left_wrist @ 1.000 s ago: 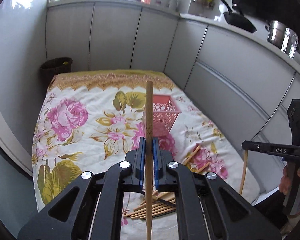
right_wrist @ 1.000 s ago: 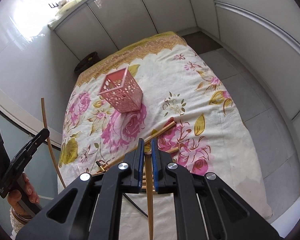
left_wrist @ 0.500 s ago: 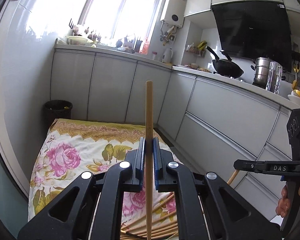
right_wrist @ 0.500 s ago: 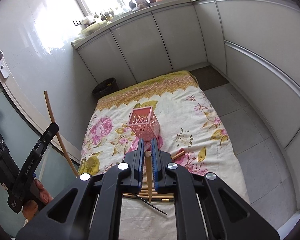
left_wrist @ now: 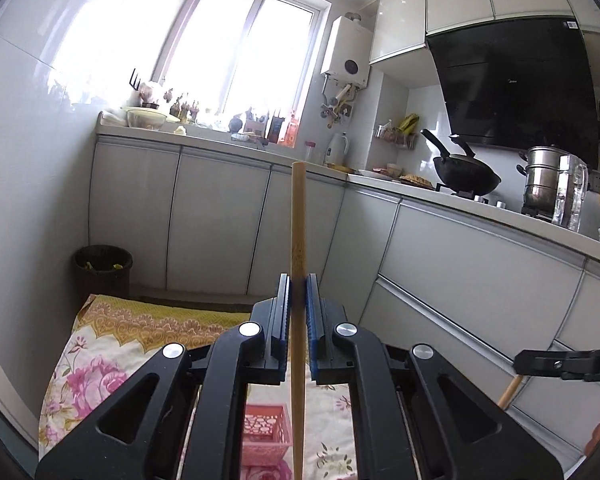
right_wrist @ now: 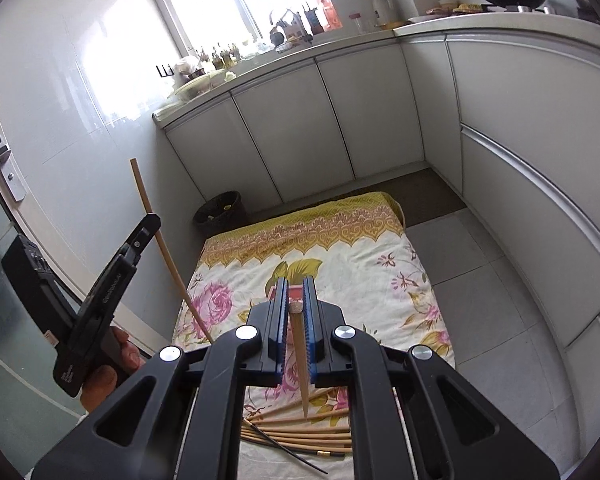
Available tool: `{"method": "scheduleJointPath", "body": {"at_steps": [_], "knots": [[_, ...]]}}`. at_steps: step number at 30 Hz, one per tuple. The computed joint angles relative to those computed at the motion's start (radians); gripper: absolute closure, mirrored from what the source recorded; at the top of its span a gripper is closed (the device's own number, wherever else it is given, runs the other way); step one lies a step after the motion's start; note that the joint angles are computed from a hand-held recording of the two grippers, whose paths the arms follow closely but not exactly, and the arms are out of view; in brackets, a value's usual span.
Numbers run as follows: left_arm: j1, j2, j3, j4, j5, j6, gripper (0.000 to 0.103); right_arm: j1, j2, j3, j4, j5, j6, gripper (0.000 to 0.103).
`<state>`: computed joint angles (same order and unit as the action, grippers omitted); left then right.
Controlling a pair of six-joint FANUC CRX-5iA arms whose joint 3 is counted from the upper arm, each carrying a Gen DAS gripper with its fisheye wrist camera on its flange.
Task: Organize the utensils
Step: 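Lift both held chopsticks upright and carry them above the pink lattice cup, then open both tools to drop the chopsticks into the pink cup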
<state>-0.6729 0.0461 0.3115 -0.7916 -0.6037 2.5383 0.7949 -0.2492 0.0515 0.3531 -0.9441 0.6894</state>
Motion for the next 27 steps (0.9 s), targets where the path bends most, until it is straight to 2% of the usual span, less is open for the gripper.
{"method": "scheduleJointPath", "body": {"at_steps": [6,10,13,15,16,18,22,27], "knots": [[0.015,0.123,0.095,-0.095,-0.011,0.062,0.097,-0.068,0.061,0.072,-0.022,0.034,0.054,0.095],[0.027,0.180,0.107,-0.155,-0.007,0.133,0.096,-0.106,0.107,0.111,-0.052,0.061,0.090,0.095],[0.061,0.194,0.072,-0.102,0.029,0.139,0.093,-0.126,0.139,0.140,-0.067,0.077,0.107,0.095],[0.072,0.182,0.042,-0.078,0.047,0.139,0.076,-0.135,0.159,0.158,-0.073,0.085,0.114,0.095],[0.072,0.172,0.034,-0.088,0.047,0.152,0.074,-0.137,0.170,0.168,-0.077,0.087,0.118,0.095],[0.072,0.139,0.014,-0.091,0.050,0.155,0.074,-0.140,0.189,0.195,-0.082,0.087,0.128,0.095],[0.050,0.031,-0.046,-0.186,0.048,0.250,0.065,-0.127,0.215,0.235,-0.044,0.092,0.124,0.095],[0.006,-0.090,-0.122,-0.276,-0.020,0.325,0.064,-0.116,0.291,0.343,-0.042,0.078,0.149,0.095]]}}
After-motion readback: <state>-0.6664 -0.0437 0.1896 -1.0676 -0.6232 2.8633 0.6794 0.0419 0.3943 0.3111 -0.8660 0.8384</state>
